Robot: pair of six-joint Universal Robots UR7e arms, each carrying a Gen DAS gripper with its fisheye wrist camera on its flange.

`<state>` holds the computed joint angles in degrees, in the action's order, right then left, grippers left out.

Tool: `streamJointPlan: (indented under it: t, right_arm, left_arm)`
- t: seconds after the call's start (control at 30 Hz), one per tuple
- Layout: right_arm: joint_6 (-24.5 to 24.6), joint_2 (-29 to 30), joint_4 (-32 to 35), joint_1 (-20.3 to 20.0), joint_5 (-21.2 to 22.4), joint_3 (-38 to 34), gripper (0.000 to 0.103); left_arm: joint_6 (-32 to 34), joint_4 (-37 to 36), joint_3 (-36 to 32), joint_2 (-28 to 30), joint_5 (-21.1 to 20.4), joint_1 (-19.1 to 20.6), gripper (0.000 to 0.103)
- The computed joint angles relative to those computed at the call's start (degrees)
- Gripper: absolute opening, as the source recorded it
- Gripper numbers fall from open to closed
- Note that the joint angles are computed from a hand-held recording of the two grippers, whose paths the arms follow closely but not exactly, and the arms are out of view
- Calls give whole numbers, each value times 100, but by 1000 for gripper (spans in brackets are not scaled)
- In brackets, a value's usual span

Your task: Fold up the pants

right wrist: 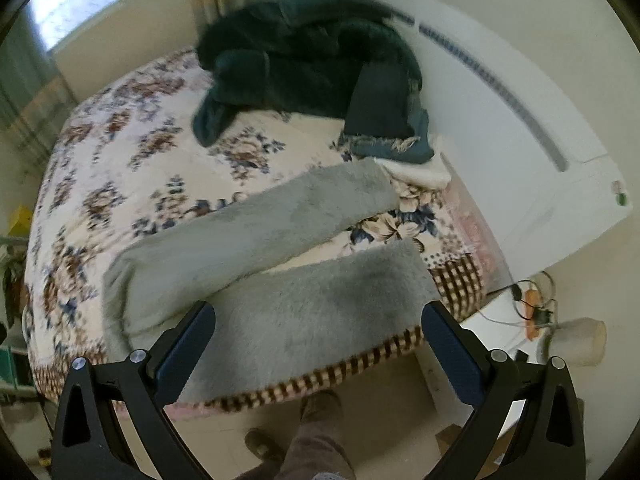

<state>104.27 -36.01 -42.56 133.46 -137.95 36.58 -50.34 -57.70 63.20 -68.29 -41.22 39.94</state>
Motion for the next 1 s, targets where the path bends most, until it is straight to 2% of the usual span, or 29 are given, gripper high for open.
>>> streamJointPlan:
  t: [0.13, 0.2, 0.33, 0.43, 0.53, 0.63, 0.7, 0.77, 0.83, 0.87, 0.9, 0.93, 0.97, 1.0]
  right_arm:
    - [-1110, -1182, -2113, -1122, -240, 2192, 103]
    - [-1642, -1480, -3086, -1662, -320, 2855, 103]
    - [-2741, -1731, -5058, -2799, -342, 3722, 103]
    - [-3370, -1652, -6107, -3472, -97, 3930, 103]
    - [-3745, -1452, -6469, -4017, 92, 3808, 103]
    - [-3767, -1250, -6565, -4380, 293, 3650, 103]
    - [-3629, -1096, -6527, -4531, 330, 3542, 103]
    - [-3650, -862, -6403, -4653, 324, 3258, 103]
    - [-3619, -589, -6124, -4757, 333, 2887, 103]
    - [-3602, -459, -5955, -4801, 362, 2695, 101]
    - [-3573, -346, -5771, -4834, 384, 2515, 97]
    - [-3584, -213, -5590, -4862, 399, 2308, 87]
    - [-3624, -114, -5476, -4873, 402, 2155, 75]
    - [-3617, 65, -5122, -4856, 263, 1862, 69]
  left_arm:
    - [-495, -298, -342, 841, -276, 708, 103]
    - [-573, -517, -579, 1317, -510, 1110, 103]
    - [-615, -1057, -1030, 2131, -849, 1720, 103]
    - [-665, -1552, -1461, 2739, -1137, 2142, 103]
    - [-761, -1535, -2362, 3553, -1428, 2543, 103]
    - [-978, -1388, -3177, 4151, -1655, 2835, 103]
    - [-1087, -1459, -3537, 4425, -1715, 2987, 103]
    - [-1262, -1223, -4137, 4808, -1770, 3134, 103]
    - [-1440, -972, -4511, 5026, -1695, 3203, 94]
    - [-1495, -975, -4492, 5023, -1617, 3222, 85]
    - [-1506, -1020, -4385, 4968, -1556, 3223, 68]
    - [-1453, -1157, -4125, 4831, -1470, 3205, 60]
    - [-1288, -1396, -3755, 4632, -1423, 3174, 41]
    - [-1067, -1724, -3314, 4391, -1381, 3133, 22]
